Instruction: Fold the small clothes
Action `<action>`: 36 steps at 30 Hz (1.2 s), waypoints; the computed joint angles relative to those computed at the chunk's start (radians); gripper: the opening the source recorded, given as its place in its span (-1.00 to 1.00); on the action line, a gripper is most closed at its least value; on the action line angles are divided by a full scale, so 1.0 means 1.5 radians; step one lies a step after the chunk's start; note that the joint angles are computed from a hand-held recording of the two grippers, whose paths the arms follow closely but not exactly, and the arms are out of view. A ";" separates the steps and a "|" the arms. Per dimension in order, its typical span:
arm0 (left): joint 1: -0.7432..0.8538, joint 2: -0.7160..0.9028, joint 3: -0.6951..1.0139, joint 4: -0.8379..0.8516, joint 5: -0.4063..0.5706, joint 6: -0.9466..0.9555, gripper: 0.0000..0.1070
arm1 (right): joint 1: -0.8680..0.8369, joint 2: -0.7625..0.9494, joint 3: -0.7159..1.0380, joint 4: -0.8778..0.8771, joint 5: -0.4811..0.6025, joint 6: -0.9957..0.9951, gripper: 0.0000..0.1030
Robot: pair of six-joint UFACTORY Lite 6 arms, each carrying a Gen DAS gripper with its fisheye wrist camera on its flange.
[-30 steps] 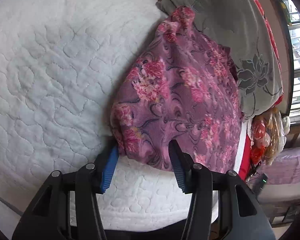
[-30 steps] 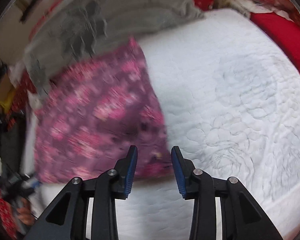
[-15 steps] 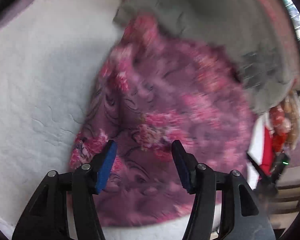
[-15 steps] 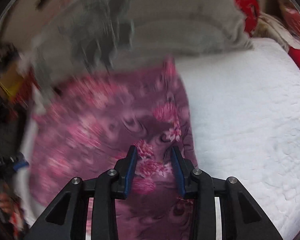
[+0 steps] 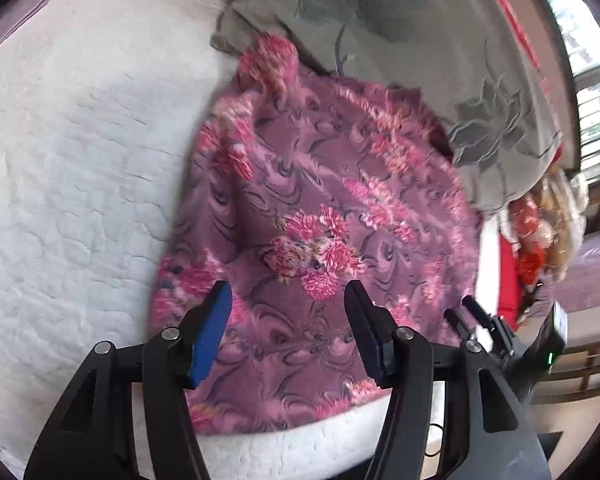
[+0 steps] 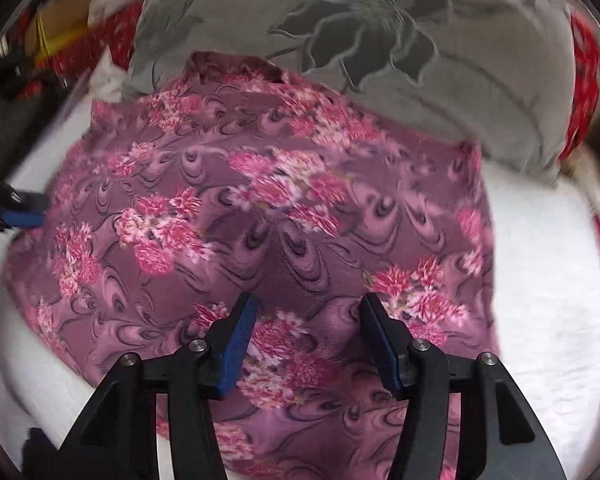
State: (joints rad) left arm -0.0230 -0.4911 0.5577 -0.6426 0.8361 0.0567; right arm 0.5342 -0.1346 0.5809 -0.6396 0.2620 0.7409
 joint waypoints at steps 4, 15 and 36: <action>0.114 -0.013 0.010 0.005 0.064 0.059 0.07 | 0.187 -0.064 0.000 -0.048 0.035 0.054 0.06; 0.295 0.040 0.056 -0.008 0.175 0.184 0.07 | 0.638 0.351 0.285 -0.349 0.216 0.388 0.08; 0.090 0.296 0.180 -0.145 0.057 0.170 0.06 | 0.625 0.302 0.237 -0.631 0.407 0.618 -0.91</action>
